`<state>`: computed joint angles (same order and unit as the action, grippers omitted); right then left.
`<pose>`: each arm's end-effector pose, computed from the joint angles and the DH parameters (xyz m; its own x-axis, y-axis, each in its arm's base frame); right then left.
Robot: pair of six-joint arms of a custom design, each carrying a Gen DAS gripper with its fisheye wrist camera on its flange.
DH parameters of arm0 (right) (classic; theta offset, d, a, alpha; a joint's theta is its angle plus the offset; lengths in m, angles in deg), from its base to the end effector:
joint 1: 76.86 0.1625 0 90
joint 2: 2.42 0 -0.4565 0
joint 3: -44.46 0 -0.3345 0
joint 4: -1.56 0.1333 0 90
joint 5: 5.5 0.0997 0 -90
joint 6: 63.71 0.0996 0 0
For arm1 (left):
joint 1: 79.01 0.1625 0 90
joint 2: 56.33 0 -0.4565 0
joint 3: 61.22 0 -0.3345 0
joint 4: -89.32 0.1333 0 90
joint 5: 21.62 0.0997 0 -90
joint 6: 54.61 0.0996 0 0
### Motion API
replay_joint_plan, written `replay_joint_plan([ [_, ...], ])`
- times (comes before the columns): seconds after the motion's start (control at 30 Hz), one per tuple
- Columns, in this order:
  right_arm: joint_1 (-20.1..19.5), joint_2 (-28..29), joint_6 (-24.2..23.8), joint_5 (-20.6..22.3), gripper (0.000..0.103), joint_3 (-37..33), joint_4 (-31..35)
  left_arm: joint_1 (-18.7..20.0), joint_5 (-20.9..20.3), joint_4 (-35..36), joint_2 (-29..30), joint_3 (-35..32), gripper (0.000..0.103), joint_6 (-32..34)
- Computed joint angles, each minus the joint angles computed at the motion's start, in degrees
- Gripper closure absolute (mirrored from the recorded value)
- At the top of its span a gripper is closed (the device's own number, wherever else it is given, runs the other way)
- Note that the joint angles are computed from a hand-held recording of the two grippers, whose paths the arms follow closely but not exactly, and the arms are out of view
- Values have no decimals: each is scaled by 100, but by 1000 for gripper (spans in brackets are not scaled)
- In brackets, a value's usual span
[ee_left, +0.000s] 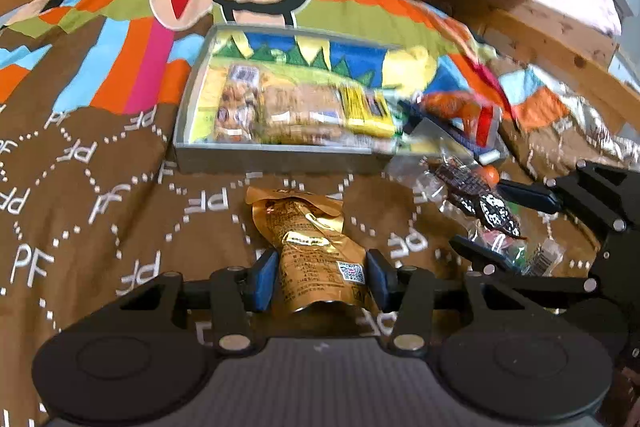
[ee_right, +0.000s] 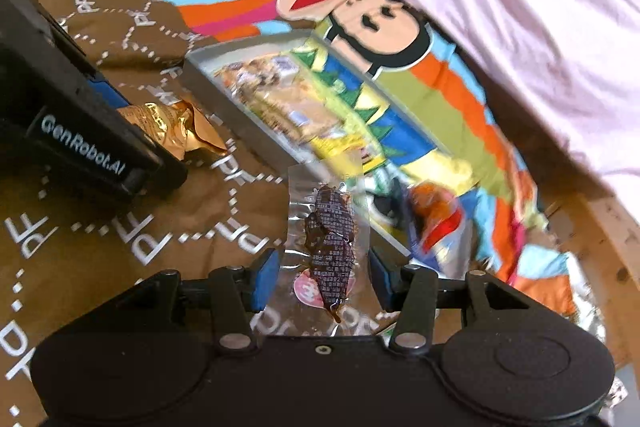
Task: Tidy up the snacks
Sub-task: 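Lift and carry the gold foil packet and jerky packet over the tray with both tools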
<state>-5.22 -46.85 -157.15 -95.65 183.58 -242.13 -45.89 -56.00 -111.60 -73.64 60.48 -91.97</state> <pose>-0.0109 -0.4551 0.1828 -0.1050 -0.5070 0.8555 -0.9564 0.2872 0.0528 -0.2660 -0.4308 -0.0702 -0.8127 0.0057 -0.5827 0.4265 0.6873 -0.5880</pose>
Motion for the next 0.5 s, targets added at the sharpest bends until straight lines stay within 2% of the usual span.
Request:
replay_joint_plan([
  [0.13,-74,117,57,455,52,-115,-404,20,226,-743,103,-135,52,513],
  [0.3,-28,206,557,736,52,-536,-466,250,354,-1691,239,-765,52,1924],
  [0.5,123,354,1117,778,52,-1229,-28,689,152,-1774,269,-1713,52,3170],
])
